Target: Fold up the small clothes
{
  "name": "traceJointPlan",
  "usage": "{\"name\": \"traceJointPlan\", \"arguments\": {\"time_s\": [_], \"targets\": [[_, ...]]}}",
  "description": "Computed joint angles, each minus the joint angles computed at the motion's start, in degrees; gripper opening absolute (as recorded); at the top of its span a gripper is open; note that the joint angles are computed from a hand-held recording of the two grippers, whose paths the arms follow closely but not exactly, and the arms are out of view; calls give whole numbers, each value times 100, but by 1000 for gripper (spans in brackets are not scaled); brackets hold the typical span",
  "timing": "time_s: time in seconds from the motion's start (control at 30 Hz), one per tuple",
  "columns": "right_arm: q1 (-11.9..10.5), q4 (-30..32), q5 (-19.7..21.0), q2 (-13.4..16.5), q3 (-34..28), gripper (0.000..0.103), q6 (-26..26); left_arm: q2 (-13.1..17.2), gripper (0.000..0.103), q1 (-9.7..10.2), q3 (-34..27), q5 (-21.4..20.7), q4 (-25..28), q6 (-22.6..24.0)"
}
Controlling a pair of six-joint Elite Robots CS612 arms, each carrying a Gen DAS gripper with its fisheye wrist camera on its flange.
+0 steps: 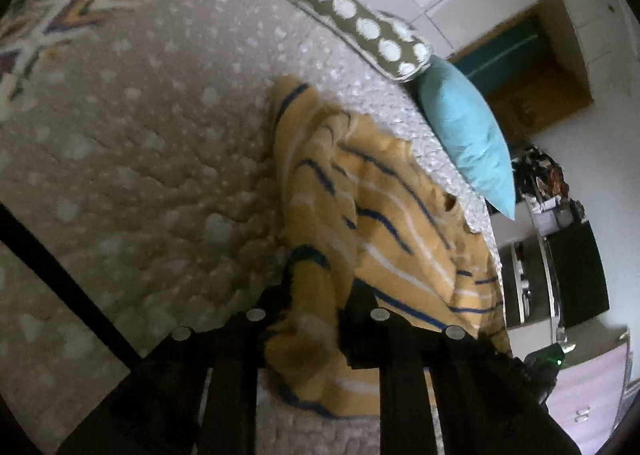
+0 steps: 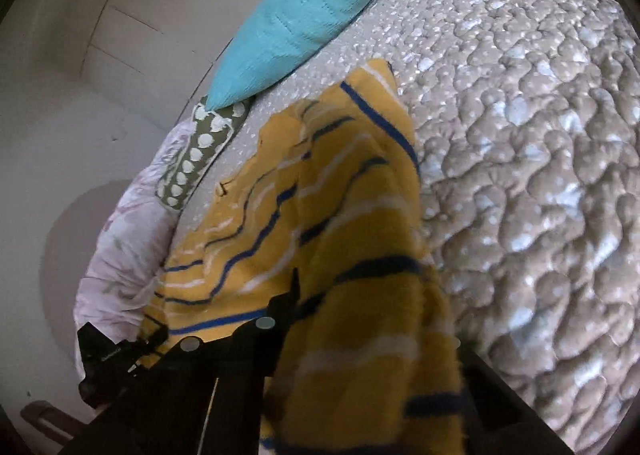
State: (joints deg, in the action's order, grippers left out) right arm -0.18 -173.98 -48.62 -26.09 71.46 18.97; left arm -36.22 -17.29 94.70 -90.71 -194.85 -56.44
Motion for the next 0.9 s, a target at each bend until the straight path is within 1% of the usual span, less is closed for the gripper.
{"name": "traceJointPlan", "arguments": {"time_s": [0.07,0.13,0.2,0.27,0.33,0.4,0.43,0.47,0.5,0.53,0.57,0.6,0.63,0.7,0.73,0.77,0.8,0.83,0.87,0.9], "targets": [[-11,43,12,-128,158,13,-235,-148,14,-63,163,105,2,76],[-46,96,148,-244,324,13,-387,-331,14,-153,376,213,34,249],[-97,70,280,-380,568,13,-529,-469,14,-235,585,241,29,316],[-170,60,439,-521,834,13,-689,-558,15,-299,800,211,-67,286],[-248,53,554,-652,1126,13,-858,-593,17,-346,995,158,-159,155],[-297,117,456,-753,1369,18,-1116,-598,22,-398,1150,258,-210,-11],[-315,83,339,-786,1467,24,-1135,-607,23,-428,1238,399,-203,-118],[-364,-11,285,-816,1604,32,-1083,-620,28,-459,1314,543,-192,-204],[-409,-74,343,-817,1671,34,-1013,-643,35,-486,1395,693,-192,-286],[-475,-192,484,-826,1773,34,-893,-676,38,-524,1494,879,-221,-382],[-519,-322,489,-856,1868,37,-803,-725,38,-568,1594,1068,-228,-456],[-546,-496,323,-922,1992,39,-723,-806,38,-636,1691,1336,-99,-545],[-562,-653,139,-992,2101,45,-702,-911,39,-727,1817,1655,41,-649],[-599,-998,-195,-1160,2334,46,-729,-1020,39,-843,1985,1985,84,-792],[-593,-1193,-444,-1266,2457,49,-769,-1106,40,-932,2086,2221,199,-878],[-575,-1330,-598,-1346,2537,54,-855,-1165,42,-992,2156,2375,296,-909],[-542,-1417,-729,-1399,2560,56,-948,-1218,45,-1046,2209,2511,384,-921],[-500,-1540,-850,-1457,2607,56,-1054,-1271,47,-1100,2271,2645,441,-934],[-412,-1694,-955,-1515,2631,56,-1222,-1316,48,-1142,2344,2743,443,-944],[-347,-1715,-935,-1551,2630,56,-1413,-1362,49,-1193,2396,2885,453,-923]]}}
